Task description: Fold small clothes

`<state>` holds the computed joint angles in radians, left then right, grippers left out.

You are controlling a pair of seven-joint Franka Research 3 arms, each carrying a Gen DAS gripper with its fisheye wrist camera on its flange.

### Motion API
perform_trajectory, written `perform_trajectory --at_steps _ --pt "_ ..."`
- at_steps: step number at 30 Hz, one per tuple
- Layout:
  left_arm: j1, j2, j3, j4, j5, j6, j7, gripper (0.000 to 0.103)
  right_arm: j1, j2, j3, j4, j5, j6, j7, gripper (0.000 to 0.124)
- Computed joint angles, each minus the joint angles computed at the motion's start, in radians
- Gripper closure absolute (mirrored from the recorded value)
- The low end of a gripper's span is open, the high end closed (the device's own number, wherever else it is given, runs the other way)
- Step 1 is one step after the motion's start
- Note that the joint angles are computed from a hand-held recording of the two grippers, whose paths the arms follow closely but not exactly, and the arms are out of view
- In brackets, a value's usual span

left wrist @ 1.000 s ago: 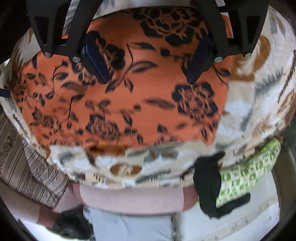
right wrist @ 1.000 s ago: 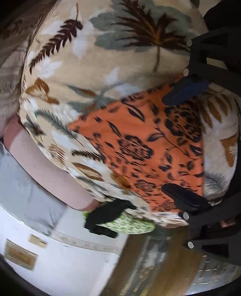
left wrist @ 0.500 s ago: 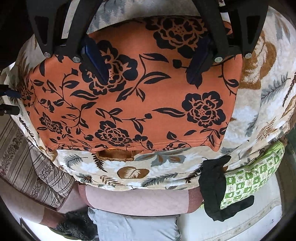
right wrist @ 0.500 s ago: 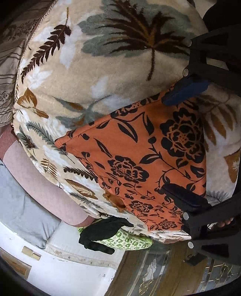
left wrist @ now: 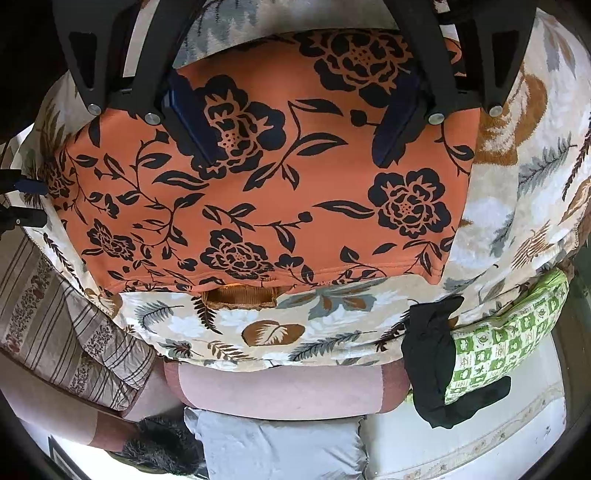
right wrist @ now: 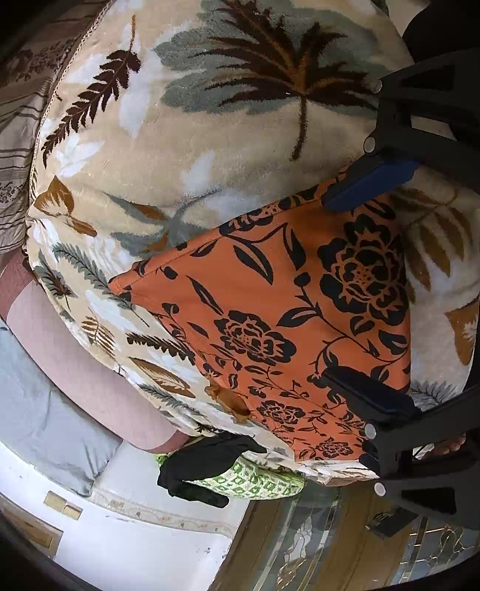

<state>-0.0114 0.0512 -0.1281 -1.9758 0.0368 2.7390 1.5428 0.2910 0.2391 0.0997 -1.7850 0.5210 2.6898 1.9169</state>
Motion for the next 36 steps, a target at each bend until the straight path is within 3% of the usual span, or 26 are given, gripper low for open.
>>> perform_trajectory --at_steps 18,23,24,26,29,32,34,36 --pt "-0.004 -0.06 0.007 -0.039 -0.022 0.082 0.018 0.017 0.029 -0.094 -0.016 -0.069 -0.091 0.077 0.051 0.035" --pt "-0.017 -0.119 0.02 -0.084 -0.051 0.154 0.039 0.017 0.054 -0.209 -0.012 -0.209 -0.157 0.192 0.159 0.035" --pt "-0.022 -0.12 0.023 -0.082 -0.057 0.155 0.04 0.017 0.056 -0.224 -0.006 -0.234 -0.121 0.208 0.159 0.035" --pt "-0.032 -0.116 0.027 -0.076 -0.075 0.149 0.054 0.017 0.066 -0.243 0.012 -0.277 0.08 0.231 0.068 0.035" --pt "-0.033 -0.099 0.019 -0.06 -0.033 0.129 0.015 0.017 0.078 -0.216 0.024 -0.269 0.425 0.198 -0.113 0.035" --pt "-0.037 -0.079 0.009 -0.041 -0.013 0.11 -0.024 0.017 0.07 -0.158 0.037 -0.229 0.626 0.228 -0.213 0.035" --pt "-0.041 -0.069 0.005 -0.035 -0.021 0.1 -0.023 0.017 0.059 -0.122 0.041 -0.21 0.682 0.241 -0.177 0.035" --pt "-0.043 -0.055 -0.001 -0.029 0.005 0.094 -0.042 0.017 0.032 -0.075 0.064 -0.162 0.868 0.228 -0.279 0.042"
